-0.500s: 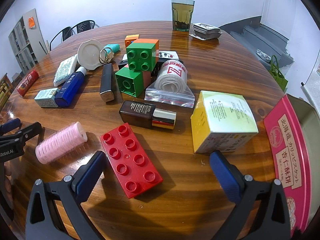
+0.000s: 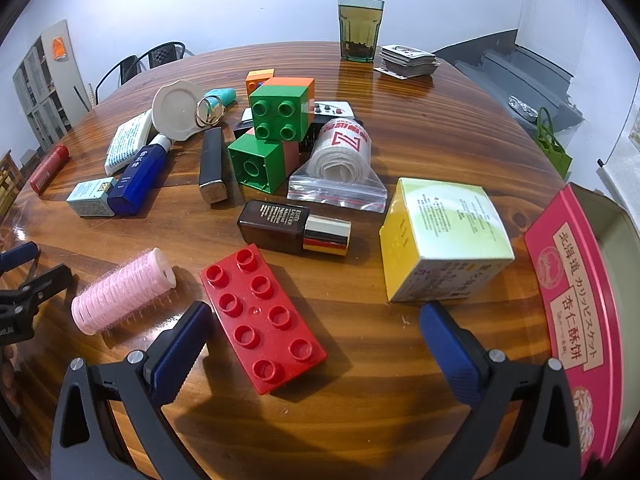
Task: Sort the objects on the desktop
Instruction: 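Move the left gripper toward the red Skittles tube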
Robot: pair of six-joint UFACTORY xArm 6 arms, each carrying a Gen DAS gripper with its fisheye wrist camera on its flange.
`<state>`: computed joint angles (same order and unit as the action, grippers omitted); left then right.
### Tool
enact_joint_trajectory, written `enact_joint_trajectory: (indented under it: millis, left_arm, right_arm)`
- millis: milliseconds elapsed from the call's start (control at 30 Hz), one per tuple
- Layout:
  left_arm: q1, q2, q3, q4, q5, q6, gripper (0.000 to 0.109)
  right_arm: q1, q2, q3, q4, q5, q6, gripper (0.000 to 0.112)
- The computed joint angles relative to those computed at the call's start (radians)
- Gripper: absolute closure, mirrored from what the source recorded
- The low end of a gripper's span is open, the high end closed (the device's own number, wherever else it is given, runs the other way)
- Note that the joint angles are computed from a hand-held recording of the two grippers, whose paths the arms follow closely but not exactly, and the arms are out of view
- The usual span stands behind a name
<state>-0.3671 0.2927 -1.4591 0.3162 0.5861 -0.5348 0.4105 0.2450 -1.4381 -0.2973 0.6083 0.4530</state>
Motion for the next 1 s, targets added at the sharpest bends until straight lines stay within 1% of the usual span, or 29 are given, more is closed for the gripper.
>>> enact_joint_trajectory:
  millis: [67, 133, 233, 333, 433, 500, 567, 700, 867, 933, 1000]
  left_arm:
    - [0.013, -0.006, 0.003, -0.036, 0.009, 0.047, 0.006]
    - [0.023, -0.004, -0.013, -0.08, 0.045, 0.099, 0.006]
    - [0.038, 0.002, -0.031, -0.131, 0.075, 0.174, 0.006]
    - [0.054, 0.01, -0.055, -0.154, 0.114, 0.203, 0.006]
    - [0.081, 0.017, -0.075, -0.148, 0.148, 0.176, 0.006]
    - [0.108, 0.03, -0.105, -0.142, 0.189, 0.161, 0.006]
    - [0.13, 0.038, -0.125, -0.112, 0.212, 0.134, 0.006]
    - [0.177, 0.041, -0.15, -0.048, 0.203, 0.111, 0.006]
    - [0.223, 0.109, -0.261, -0.026, 0.203, 0.175, 0.006]
    - [0.237, 0.153, -0.326, -0.044, 0.208, 0.208, 0.006]
    - [0.251, 0.214, -0.413, -0.085, 0.23, 0.25, 0.006]
  right_arm:
    - [0.002, -0.002, 0.004, -0.009, 0.002, 0.015, 0.009]
    - [0.005, -0.008, 0.006, -0.014, 0.017, 0.033, 0.009]
    - [0.008, -0.014, 0.006, -0.007, 0.039, 0.035, 0.009]
    - [0.015, -0.021, 0.007, -0.02, 0.06, 0.07, 0.009]
    - [0.025, -0.024, 0.004, -0.042, 0.084, 0.121, 0.009]
    - [0.032, -0.027, 0.004, -0.058, 0.097, 0.154, 0.009]
    - [0.037, -0.025, -0.002, -0.068, 0.112, 0.178, 0.009]
    - [0.039, -0.019, -0.013, -0.077, 0.123, 0.198, 0.009]
    - [0.041, -0.009, -0.032, -0.077, 0.142, 0.208, 0.009]
    - [0.041, -0.007, -0.036, -0.073, 0.147, 0.207, 0.009]
    - [0.041, -0.019, -0.022, -0.072, 0.148, 0.209, 0.009]
